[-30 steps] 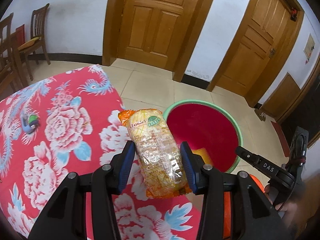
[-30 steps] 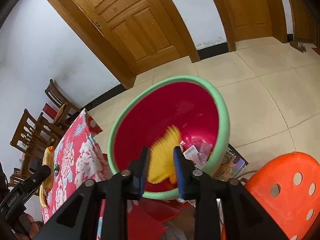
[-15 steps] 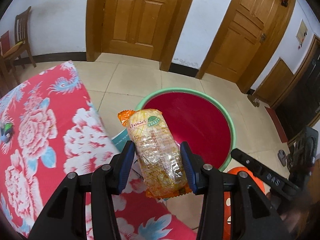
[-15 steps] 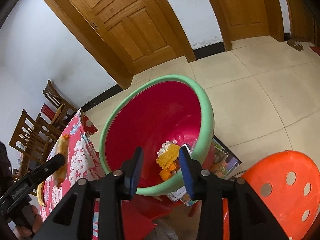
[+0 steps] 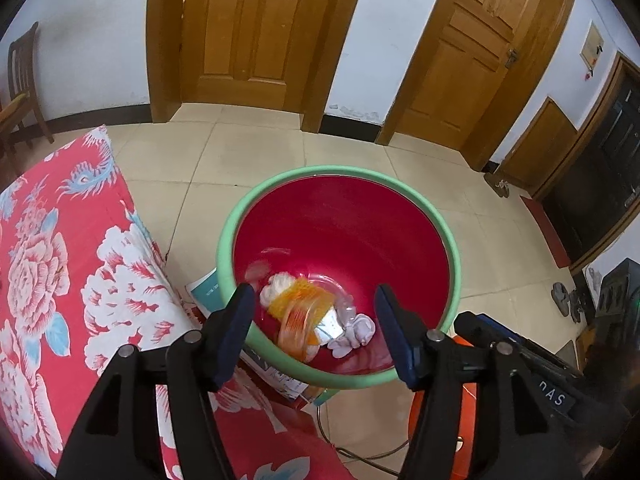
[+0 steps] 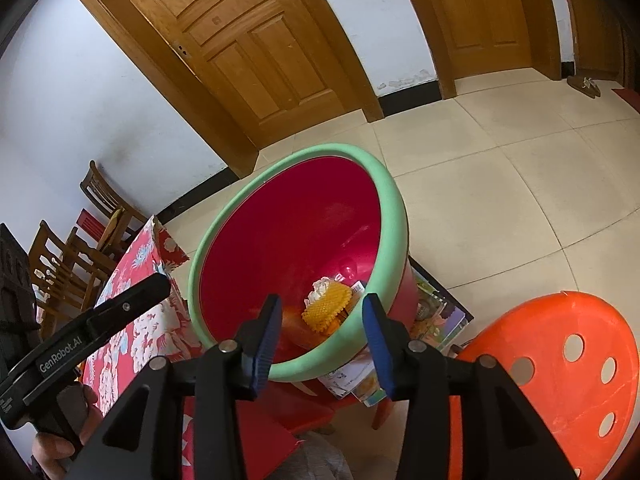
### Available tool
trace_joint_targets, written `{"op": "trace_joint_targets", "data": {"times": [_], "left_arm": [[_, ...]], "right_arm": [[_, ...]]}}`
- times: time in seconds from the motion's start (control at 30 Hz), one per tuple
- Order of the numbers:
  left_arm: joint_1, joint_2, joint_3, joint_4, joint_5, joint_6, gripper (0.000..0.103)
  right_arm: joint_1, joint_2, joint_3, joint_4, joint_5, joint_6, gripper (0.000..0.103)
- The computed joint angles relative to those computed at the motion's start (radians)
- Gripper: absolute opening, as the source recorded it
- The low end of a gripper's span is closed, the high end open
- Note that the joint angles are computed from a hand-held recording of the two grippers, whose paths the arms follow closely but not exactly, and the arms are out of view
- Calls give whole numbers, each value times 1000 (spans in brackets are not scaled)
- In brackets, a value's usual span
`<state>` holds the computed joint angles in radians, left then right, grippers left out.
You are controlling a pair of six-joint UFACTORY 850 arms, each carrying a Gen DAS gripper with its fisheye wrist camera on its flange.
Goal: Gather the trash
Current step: 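Move both grippers back toward the table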
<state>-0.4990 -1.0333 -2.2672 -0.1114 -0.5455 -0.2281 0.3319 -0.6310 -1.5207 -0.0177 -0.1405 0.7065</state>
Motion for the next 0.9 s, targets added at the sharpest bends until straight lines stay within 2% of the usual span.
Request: {"op": "trace_joint_targets", "data": {"times": [0.3, 0.43, 0.77, 0.9], "left_arm": [[15, 72, 109, 19, 60, -51, 64], [18, 114, 168, 82, 90, -109, 64], [55, 229, 338, 250, 157, -301, 64], [78, 276, 405, 346, 178, -403, 64]], "right_arm": [[8, 7, 6, -61, 15, 53, 58], [16, 9, 3, -103, 18, 98, 62], [35, 3, -21, 35, 31, -50, 65], [50, -8, -49, 17, 20, -36, 66]]}}
